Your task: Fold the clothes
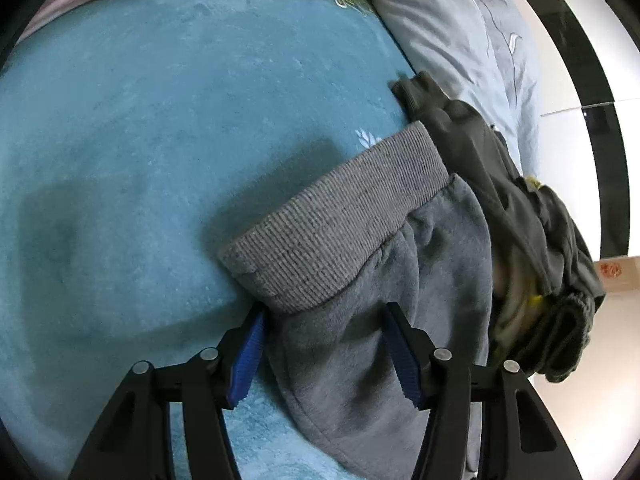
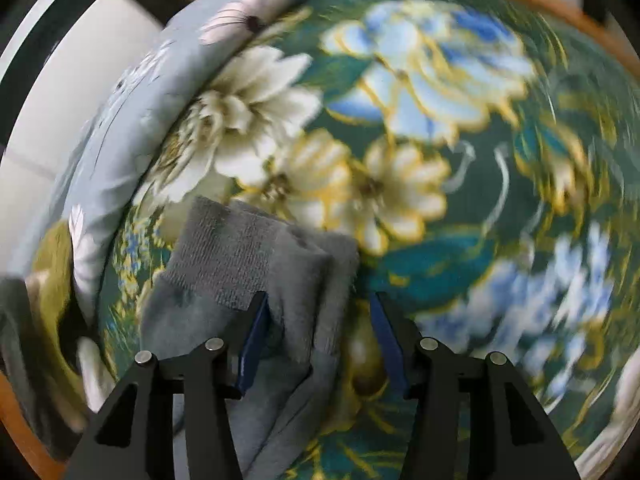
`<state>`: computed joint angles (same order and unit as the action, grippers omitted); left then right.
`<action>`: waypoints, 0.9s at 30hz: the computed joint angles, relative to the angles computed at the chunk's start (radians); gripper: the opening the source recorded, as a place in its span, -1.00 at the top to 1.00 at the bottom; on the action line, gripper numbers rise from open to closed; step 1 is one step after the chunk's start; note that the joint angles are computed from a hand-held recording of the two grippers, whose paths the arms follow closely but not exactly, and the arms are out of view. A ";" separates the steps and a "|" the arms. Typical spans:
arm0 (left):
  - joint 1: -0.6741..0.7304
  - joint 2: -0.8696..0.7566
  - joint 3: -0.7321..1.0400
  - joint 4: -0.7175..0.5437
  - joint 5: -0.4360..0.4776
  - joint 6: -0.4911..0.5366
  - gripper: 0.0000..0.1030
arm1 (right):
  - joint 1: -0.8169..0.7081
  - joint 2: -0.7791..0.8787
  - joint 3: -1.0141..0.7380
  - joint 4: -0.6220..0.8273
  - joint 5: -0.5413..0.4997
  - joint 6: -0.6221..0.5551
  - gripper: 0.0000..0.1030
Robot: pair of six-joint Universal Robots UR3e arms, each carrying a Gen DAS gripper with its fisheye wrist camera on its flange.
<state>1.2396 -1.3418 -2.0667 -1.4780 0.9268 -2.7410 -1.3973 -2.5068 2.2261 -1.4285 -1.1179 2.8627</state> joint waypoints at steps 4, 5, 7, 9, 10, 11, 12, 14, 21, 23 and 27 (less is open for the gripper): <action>-0.011 0.013 -0.014 0.038 0.015 -0.042 0.12 | 0.064 0.010 0.003 -0.055 -0.008 0.110 0.55; -0.023 0.020 -0.020 0.062 0.032 -0.053 0.19 | 0.102 0.030 -0.006 -0.089 -0.021 0.140 0.56; -0.048 0.034 -0.031 0.109 0.069 -0.073 0.43 | 0.102 0.029 -0.037 -0.062 -0.008 0.146 0.59; -0.050 0.042 -0.026 0.104 0.075 -0.073 0.54 | 0.094 0.023 -0.073 -0.020 0.007 0.140 0.60; -0.046 0.040 -0.017 0.092 0.071 -0.074 0.59 | 0.090 0.020 -0.094 0.003 0.013 0.133 0.61; -0.045 0.036 -0.004 0.079 0.069 -0.074 0.61 | 0.102 0.024 -0.122 0.015 0.019 0.142 0.61; -0.053 0.031 0.017 0.067 0.075 -0.066 0.63 | 0.115 0.029 -0.142 0.020 0.028 0.152 0.61; -0.076 0.019 0.058 0.056 0.086 -0.051 0.66 | 0.158 0.041 -0.192 0.029 0.048 0.165 0.61; -0.077 0.040 0.185 -0.057 0.081 0.043 0.70 | 0.338 0.118 -0.361 -0.005 0.072 0.269 0.62; -0.065 0.056 0.223 -0.112 0.075 0.096 0.70 | 0.375 0.136 -0.413 -0.008 0.072 0.283 0.62; -0.024 0.089 0.314 -0.238 0.067 0.212 0.70 | 0.334 0.130 -0.541 0.117 0.145 0.212 0.62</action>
